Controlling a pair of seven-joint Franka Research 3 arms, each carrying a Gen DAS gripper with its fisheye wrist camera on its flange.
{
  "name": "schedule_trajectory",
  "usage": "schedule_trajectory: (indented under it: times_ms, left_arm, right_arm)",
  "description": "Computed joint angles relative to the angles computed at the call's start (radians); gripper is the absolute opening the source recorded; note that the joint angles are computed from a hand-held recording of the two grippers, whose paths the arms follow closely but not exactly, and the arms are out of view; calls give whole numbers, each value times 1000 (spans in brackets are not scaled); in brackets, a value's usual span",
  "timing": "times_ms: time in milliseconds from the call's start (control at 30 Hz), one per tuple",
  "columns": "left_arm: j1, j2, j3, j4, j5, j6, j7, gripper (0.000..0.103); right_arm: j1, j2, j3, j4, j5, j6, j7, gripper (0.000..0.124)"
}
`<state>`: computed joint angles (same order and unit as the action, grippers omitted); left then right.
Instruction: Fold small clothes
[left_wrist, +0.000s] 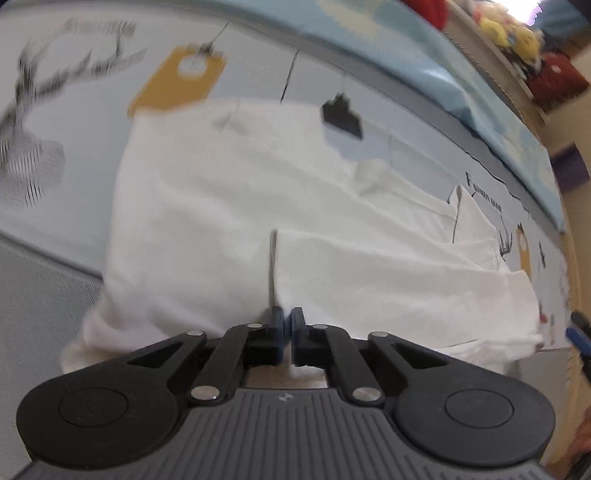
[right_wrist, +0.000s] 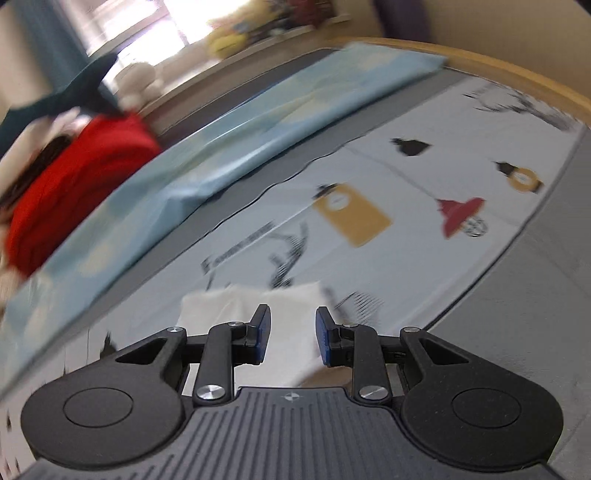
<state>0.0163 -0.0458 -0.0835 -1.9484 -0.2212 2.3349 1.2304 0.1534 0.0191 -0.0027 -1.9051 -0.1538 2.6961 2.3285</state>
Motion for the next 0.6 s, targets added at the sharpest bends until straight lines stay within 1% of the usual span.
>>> schedule_trajectory:
  times_ms: [67,100,133,167,200,233,267,300,333,367,400,433,467,500,533,567,600]
  left_arm:
    - [-1,-38,-4,-22,45,72,-9,3]
    - [3,-65,-6,-39,98,117,-44,3]
    - [13,-86,-14,-50,192,138,-108,3]
    - [30,-104,-29,-56,331,137,-207,3]
    - [82,-119,-74,-56,463,99,-309,3]
    - [99,-122,-84,-53,525,65,-377,3]
    - [88,-122,-60,-52,517,45,-398,3]
    - [50,-114,-5,-49,438,35,-358,4]
    - [39,-105,15,-42,391,22,-334,4]
    - [46,-101,14,-39,385,15,-339,5]
    - [50,-98,11,-34,407,5,-353,5]
    - [50,-97,11,-31,413,2,-351,6]
    - [50,-99,15,-32,405,5,-345,7]
    - [49,-101,20,-35,388,14,-340,8]
    - [50,-103,25,-39,372,19,-330,8]
    - [50,-101,28,-37,359,22,-324,8]
    - [52,-99,33,-36,339,24,-314,8]
  right_arm:
    - [-7,-2,-6,-17,16,21,5,29]
    - [-9,5,-6,-21,32,36,0,29]
    - [-9,11,-5,-26,55,45,-13,29]
    - [-9,19,-2,-27,96,54,-40,29]
    - [-8,26,1,-28,141,62,-71,29]
    - [-7,35,7,-26,201,66,-119,29]
    - [-5,43,13,-18,255,61,-159,29]
    - [-3,44,18,-20,310,55,-201,29]
    - [-1,57,26,-10,370,41,-253,29]
    - [4,59,29,-5,399,17,-277,29]
    - [9,70,29,7,410,-12,-289,29]
    - [15,80,25,21,401,-53,-286,29]
    - [22,92,19,40,367,-105,-269,29]
    - [33,101,9,59,304,-160,-234,29]
    - [47,106,-5,76,215,-220,-174,40]
    - [59,108,-19,93,126,-281,-100,43]
    - [66,101,-29,96,60,-314,-24,41]
